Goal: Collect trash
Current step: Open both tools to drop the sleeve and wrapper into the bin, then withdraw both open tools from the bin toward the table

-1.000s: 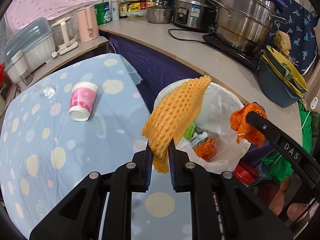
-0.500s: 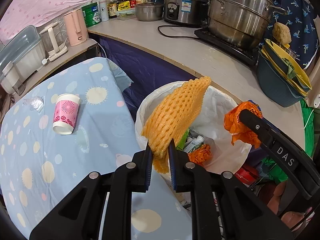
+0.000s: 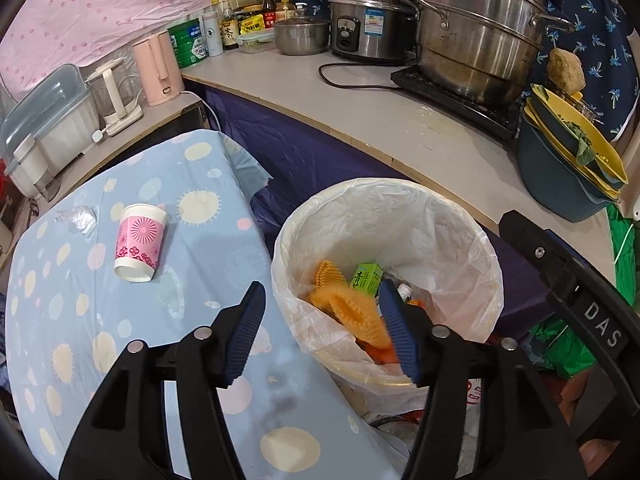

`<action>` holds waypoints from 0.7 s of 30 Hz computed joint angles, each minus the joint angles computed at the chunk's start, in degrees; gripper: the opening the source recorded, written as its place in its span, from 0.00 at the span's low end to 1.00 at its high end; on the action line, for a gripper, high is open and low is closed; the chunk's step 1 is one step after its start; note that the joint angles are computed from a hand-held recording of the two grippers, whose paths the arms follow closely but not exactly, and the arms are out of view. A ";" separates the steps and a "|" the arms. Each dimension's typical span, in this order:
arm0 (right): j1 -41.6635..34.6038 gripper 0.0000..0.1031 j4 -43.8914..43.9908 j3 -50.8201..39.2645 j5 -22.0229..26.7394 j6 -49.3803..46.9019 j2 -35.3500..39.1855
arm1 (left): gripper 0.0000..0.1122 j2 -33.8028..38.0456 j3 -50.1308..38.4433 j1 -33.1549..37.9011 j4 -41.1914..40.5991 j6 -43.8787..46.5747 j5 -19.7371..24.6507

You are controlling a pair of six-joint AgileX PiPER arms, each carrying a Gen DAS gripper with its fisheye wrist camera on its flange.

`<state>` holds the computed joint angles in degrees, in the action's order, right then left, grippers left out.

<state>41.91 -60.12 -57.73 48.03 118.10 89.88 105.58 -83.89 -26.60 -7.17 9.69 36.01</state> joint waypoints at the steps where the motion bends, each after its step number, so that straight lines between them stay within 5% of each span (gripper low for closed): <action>1: 0.15 0.61 0.17 -0.16 0.27 -0.15 -0.09 | 0.51 -0.21 0.06 0.11 -0.09 0.09 0.03; 6: 1.62 0.62 0.97 -1.55 2.10 -0.93 -0.10 | 0.60 -1.55 0.73 1.01 -0.15 0.20 -0.33; 21: 5.55 0.63 2.82 -11.88 5.15 -5.99 6.63 | 0.61 -4.04 1.77 8.83 -6.13 5.98 0.09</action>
<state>47.46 -57.30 -69.61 53.18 112.11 96.51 101.54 -82.12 -17.76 -13.30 15.67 36.10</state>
